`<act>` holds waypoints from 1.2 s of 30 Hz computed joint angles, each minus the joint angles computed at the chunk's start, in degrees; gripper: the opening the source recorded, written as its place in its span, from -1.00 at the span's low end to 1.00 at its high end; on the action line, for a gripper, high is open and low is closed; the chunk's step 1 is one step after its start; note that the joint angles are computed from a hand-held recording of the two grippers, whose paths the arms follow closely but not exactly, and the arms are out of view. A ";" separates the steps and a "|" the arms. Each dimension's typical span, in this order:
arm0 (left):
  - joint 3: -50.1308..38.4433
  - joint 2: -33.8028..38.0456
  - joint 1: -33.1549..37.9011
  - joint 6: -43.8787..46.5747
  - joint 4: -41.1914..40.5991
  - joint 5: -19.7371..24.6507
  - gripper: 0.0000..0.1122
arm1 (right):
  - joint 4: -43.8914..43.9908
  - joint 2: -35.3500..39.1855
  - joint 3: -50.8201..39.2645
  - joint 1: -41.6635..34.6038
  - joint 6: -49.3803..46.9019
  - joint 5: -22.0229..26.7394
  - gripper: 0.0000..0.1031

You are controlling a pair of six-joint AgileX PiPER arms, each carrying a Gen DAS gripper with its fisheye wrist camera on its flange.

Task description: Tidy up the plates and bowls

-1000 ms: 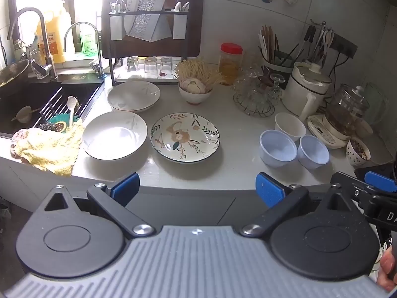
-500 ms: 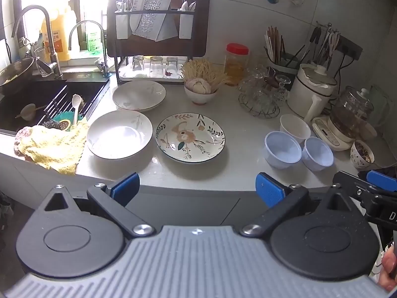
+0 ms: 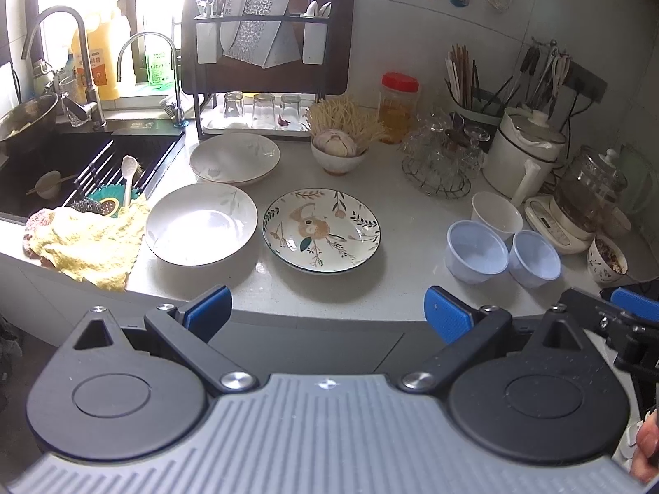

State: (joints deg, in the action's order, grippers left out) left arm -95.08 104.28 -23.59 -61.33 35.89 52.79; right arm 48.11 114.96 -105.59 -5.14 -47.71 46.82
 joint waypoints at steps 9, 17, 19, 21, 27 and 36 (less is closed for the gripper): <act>0.92 0.39 0.35 3.16 -3.20 -0.12 0.81 | -0.46 0.05 -0.08 0.35 0.66 -0.84 1.00; 4.06 -1.32 -0.27 1.81 -2.67 -0.75 0.81 | 0.28 -0.74 1.60 0.12 0.22 -1.28 1.00; 4.34 -1.75 -0.34 1.20 -2.81 -0.82 0.81 | 0.44 -0.84 1.67 0.25 -0.36 -1.35 1.00; 4.67 -1.99 -0.65 0.16 -2.23 -0.86 0.81 | 1.12 -0.93 2.04 0.20 -1.33 -1.34 1.00; 6.52 -3.19 -1.41 -2.00 -0.91 -0.52 0.81 | 1.70 -0.46 1.49 0.06 -2.71 -0.11 1.00; 9.47 -4.43 -1.46 -4.54 0.06 -0.15 0.81 | 2.03 -0.19 1.80 0.27 -3.47 0.31 1.00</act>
